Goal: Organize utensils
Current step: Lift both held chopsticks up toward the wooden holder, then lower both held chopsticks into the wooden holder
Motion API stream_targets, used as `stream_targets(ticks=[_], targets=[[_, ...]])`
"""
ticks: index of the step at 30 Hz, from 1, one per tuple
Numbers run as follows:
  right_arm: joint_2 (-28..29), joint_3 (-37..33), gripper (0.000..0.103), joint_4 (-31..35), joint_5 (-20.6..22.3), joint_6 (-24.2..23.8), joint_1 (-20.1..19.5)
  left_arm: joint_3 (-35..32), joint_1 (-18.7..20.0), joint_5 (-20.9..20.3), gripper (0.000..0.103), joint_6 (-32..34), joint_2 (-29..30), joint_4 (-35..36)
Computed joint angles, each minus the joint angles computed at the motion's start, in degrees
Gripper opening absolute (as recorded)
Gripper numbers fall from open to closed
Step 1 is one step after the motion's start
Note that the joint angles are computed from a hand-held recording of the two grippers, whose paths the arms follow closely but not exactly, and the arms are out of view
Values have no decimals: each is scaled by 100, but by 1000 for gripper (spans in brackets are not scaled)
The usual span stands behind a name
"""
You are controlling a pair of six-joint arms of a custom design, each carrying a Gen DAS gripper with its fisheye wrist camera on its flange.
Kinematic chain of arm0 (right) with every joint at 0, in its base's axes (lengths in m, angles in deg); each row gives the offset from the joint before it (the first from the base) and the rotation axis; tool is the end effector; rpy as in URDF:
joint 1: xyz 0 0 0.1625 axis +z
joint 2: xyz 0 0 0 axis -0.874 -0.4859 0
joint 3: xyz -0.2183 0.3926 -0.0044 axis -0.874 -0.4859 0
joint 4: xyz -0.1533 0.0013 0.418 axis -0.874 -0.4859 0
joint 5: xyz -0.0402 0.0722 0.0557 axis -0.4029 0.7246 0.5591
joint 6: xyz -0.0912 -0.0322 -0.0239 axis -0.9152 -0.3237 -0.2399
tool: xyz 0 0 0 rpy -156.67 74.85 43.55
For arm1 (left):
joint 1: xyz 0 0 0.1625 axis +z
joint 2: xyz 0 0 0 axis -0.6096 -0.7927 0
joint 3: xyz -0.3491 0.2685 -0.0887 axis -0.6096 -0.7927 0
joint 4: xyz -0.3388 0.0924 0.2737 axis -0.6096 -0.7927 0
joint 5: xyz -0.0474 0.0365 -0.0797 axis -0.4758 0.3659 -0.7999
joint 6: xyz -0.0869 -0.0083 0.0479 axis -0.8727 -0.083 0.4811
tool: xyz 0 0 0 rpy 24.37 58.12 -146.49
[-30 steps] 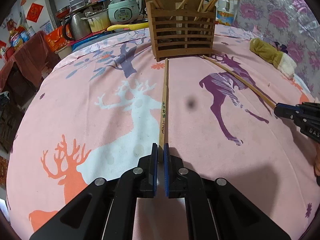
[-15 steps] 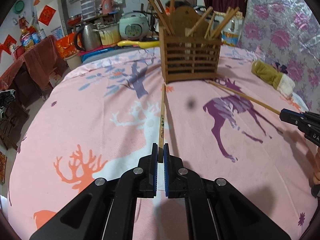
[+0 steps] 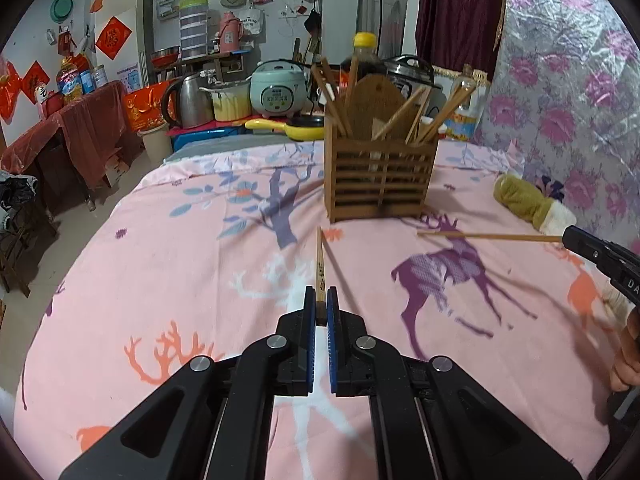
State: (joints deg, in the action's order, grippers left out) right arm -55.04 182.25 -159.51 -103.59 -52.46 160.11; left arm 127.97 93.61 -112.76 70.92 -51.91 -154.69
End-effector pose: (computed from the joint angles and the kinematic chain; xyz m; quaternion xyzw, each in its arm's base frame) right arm 0.1883 -0.6452 0.2719 0.0891 -0.8157 0.4964 0.2833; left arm -0.3012 -0.7764 0.1705 0.3710 0.8666 -0.2437 0.2279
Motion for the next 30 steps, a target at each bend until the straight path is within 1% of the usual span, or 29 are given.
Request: stream_targets(ticks=[6, 9, 13, 16, 20, 30], targets=[[-32, -209, 6, 6, 30, -65, 132, -473, -130, -85, 6, -63, 145, 304], [-49, -373, 6, 204, 56, -17, 172, -803, -193, -165, 6, -95, 284, 567], [28, -648, 6, 473, -20, 58, 176, -1187, -238, -151, 6, -121, 501, 807], [94, -816, 6, 680, -38, 140, 163, -1548, -243, -253, 6, -241, 684, 1072], [170, -1034, 6, 812, -74, 102, 193, -1950, -267, -279, 6, -274, 884, 1224], [207, -1469, 6, 748, -31, -129, 349, -2893, -445, -350, 6, -140, 1214, 1587]])
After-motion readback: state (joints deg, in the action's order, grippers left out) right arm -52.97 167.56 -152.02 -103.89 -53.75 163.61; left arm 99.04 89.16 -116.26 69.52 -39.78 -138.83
